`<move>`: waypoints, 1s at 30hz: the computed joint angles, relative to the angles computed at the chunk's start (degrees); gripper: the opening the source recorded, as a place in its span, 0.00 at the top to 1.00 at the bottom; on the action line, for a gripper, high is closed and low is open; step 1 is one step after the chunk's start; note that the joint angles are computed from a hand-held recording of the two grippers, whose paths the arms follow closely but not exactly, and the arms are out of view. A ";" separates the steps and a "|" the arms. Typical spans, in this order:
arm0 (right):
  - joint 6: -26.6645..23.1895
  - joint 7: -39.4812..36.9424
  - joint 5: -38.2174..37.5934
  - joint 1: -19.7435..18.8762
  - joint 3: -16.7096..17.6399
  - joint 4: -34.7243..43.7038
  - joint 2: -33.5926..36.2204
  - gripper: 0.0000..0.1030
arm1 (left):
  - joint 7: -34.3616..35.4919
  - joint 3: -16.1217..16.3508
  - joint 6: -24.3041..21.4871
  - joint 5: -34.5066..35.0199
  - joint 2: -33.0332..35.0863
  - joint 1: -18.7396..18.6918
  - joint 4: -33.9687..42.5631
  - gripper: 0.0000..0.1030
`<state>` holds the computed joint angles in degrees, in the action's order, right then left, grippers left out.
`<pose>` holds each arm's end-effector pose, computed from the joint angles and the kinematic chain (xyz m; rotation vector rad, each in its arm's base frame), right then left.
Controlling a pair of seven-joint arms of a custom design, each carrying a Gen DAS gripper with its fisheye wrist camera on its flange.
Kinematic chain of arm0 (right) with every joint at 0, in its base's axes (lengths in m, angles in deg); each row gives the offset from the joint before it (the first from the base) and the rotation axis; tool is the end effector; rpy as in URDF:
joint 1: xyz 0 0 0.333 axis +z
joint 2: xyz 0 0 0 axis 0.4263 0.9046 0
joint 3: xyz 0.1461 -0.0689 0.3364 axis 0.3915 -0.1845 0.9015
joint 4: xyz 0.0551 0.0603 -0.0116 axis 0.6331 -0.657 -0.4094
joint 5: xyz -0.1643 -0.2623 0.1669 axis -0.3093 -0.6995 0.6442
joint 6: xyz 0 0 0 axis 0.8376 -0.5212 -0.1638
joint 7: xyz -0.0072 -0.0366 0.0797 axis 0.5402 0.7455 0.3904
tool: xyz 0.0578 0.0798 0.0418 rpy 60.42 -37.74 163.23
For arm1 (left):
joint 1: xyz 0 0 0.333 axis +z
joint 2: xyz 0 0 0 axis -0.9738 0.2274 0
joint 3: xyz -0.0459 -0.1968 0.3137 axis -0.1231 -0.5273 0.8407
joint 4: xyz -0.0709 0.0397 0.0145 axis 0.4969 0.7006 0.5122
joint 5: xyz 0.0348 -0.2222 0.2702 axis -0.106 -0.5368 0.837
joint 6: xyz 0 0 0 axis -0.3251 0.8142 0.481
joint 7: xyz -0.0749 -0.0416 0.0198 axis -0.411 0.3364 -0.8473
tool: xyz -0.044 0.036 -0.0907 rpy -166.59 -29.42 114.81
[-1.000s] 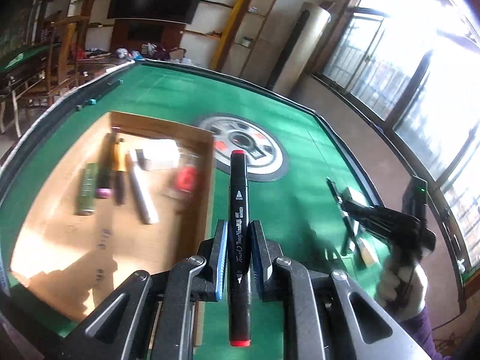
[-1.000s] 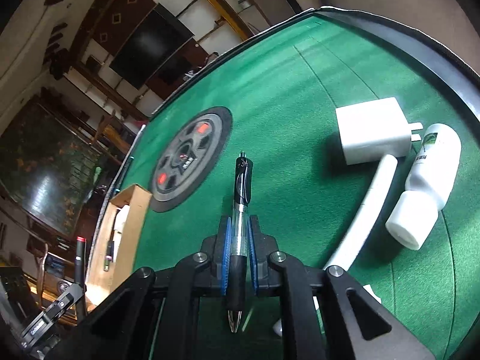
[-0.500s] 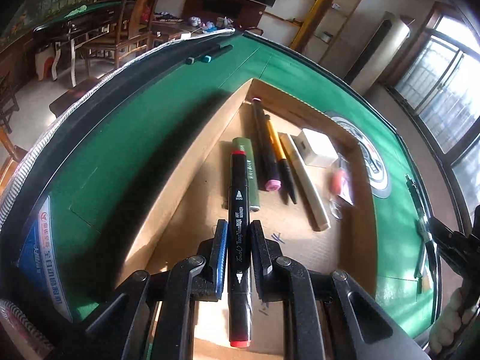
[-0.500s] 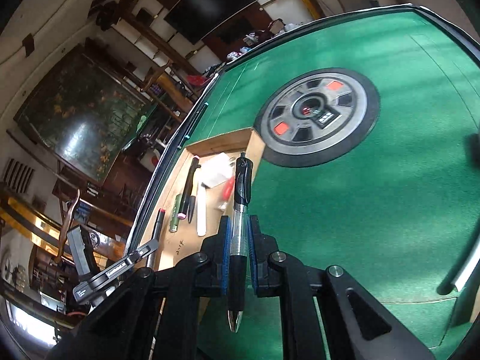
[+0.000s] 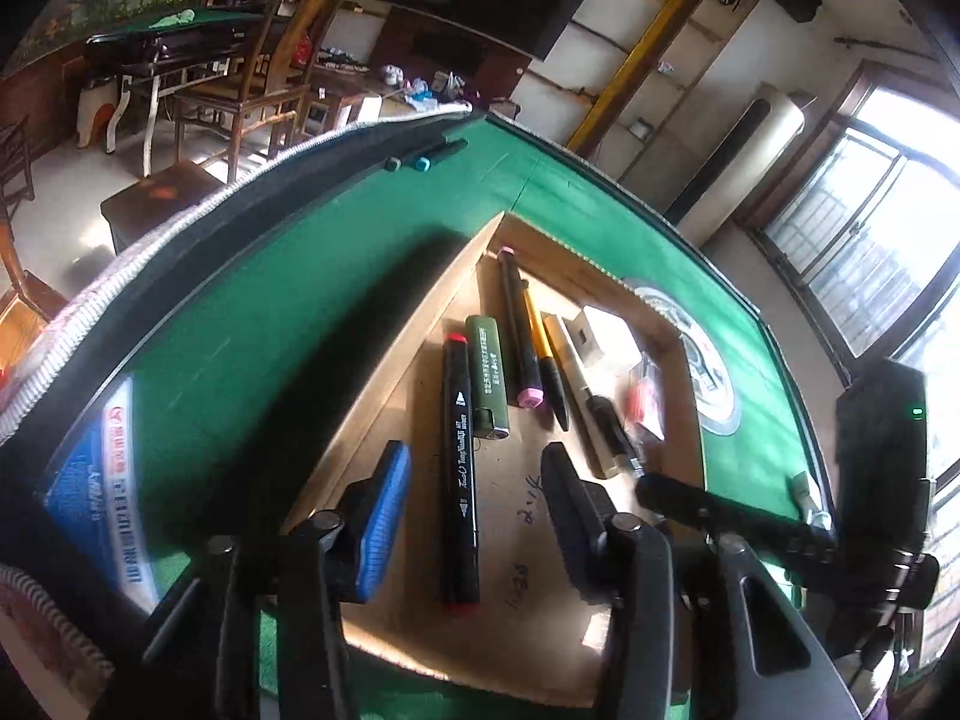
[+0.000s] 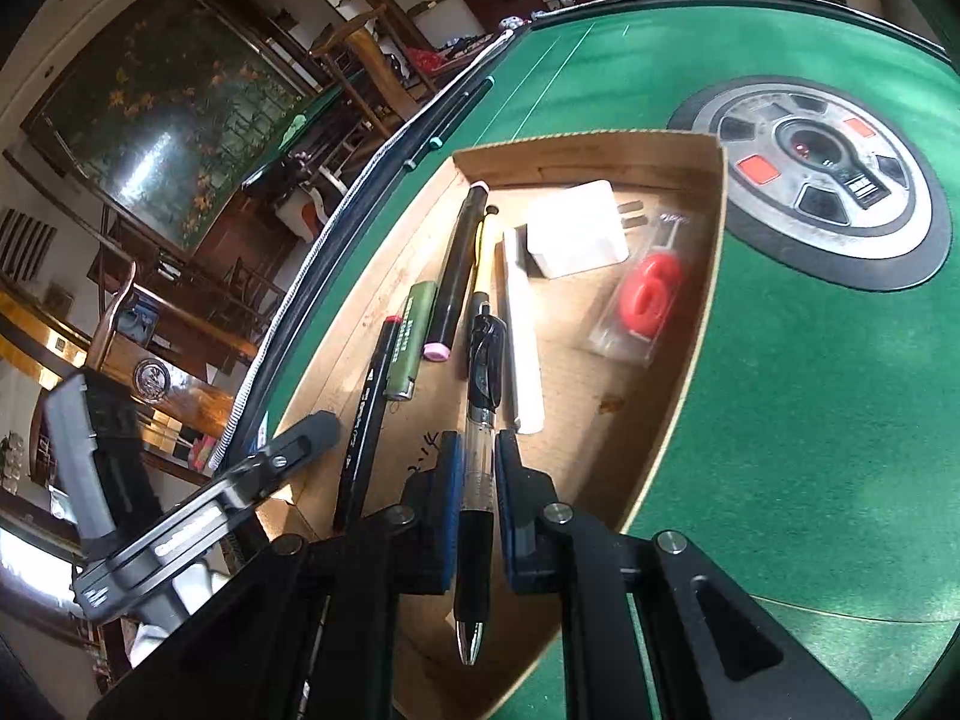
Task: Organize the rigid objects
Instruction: 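Lower the marker into the box with the left tool while the right tool releases the pen there, then grasp the white charger with the left tool while the right tool grasps the small white dropper bottle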
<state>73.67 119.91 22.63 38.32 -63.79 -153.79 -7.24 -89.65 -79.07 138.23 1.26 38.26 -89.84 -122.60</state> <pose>0.6166 0.2220 0.5036 -2.0209 1.3951 0.2135 0.5075 -0.2485 0.5213 -2.2292 1.4191 -1.0811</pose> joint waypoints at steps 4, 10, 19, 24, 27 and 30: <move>-0.70 1.45 -2.13 1.73 0.39 0.87 1.42 0.89 | -12.99 0.14 -2.75 12.30 -3.89 -0.28 -1.49 0.38; 1.54 2.97 -5.57 3.64 0.57 0.06 1.18 0.87 | -15.78 -2.40 -3.74 15.83 -5.68 1.90 -1.48 0.38; 16.33 -10.40 5.29 -2.27 -2.91 -14.62 -12.81 0.52 | -14.25 -4.10 3.82 20.80 -2.55 0.75 2.42 0.31; 27.52 10.12 -18.38 -5.39 -12.15 -17.64 -14.29 0.30 | -1.20 -5.45 7.03 10.49 2.38 -2.10 5.76 0.31; 22.54 18.27 -25.45 -10.58 -14.43 -11.51 -10.55 0.30 | 11.56 -9.67 6.00 -0.94 5.19 -1.72 7.50 0.31; 14.86 20.20 -26.34 -14.29 -14.80 -2.67 -4.82 0.30 | 18.40 -11.79 4.22 -6.58 6.85 -2.79 9.33 0.31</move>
<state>88.53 140.11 -3.71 24.03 -78.59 -156.46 -12.06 -71.24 -90.86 142.45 -5.32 45.11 -92.63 -113.27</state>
